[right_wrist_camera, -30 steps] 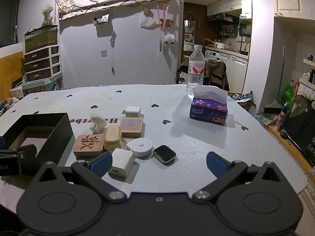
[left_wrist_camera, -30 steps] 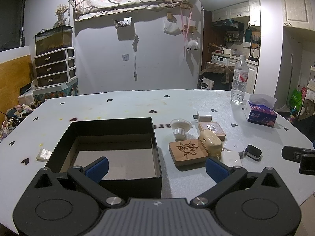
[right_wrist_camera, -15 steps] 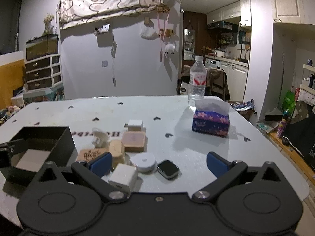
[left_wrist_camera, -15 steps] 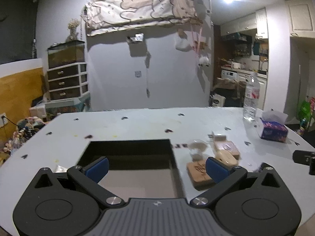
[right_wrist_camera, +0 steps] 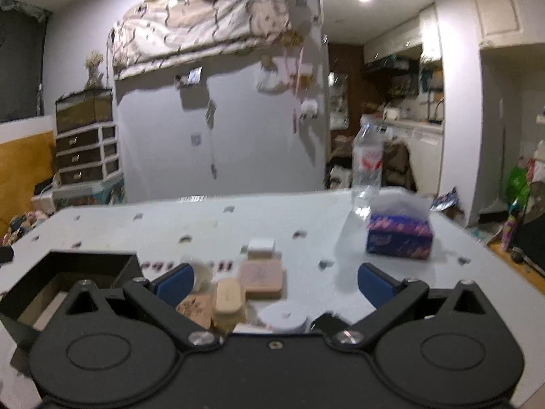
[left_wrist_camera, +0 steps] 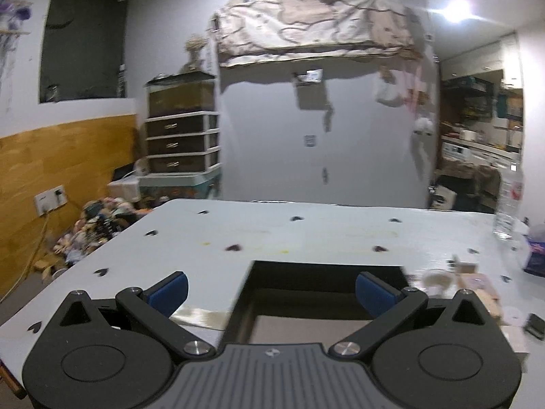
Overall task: Organize rigid objects
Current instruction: 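Move the right gripper to the white USB charger and close on it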
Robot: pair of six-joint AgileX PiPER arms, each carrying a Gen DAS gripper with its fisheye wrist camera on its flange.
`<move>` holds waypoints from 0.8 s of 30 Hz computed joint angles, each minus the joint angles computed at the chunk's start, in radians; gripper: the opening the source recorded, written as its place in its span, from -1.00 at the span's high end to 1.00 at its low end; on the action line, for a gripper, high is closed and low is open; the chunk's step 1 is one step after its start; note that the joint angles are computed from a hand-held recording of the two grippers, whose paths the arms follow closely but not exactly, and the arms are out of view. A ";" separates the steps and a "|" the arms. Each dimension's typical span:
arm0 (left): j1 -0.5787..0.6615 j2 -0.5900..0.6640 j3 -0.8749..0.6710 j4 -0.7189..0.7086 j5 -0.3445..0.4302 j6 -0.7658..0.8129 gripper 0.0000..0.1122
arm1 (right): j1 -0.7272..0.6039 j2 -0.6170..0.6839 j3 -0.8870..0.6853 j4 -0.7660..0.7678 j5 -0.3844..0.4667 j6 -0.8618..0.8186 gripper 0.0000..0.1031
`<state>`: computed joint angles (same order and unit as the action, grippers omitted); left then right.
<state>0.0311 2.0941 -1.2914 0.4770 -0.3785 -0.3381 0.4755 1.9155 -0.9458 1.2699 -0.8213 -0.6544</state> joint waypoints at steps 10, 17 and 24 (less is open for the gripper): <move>0.072 0.137 -0.117 0.030 0.010 0.024 -0.84 | -0.049 0.168 -0.113 0.034 0.129 0.043 -1.00; 0.102 0.193 -0.171 0.208 0.036 -0.169 -0.84 | -0.118 0.222 -0.148 -0.082 0.306 0.164 -1.00; 0.106 0.225 -0.200 0.264 0.030 -0.238 -0.63 | -0.115 0.283 -0.291 0.224 0.309 -0.163 -1.00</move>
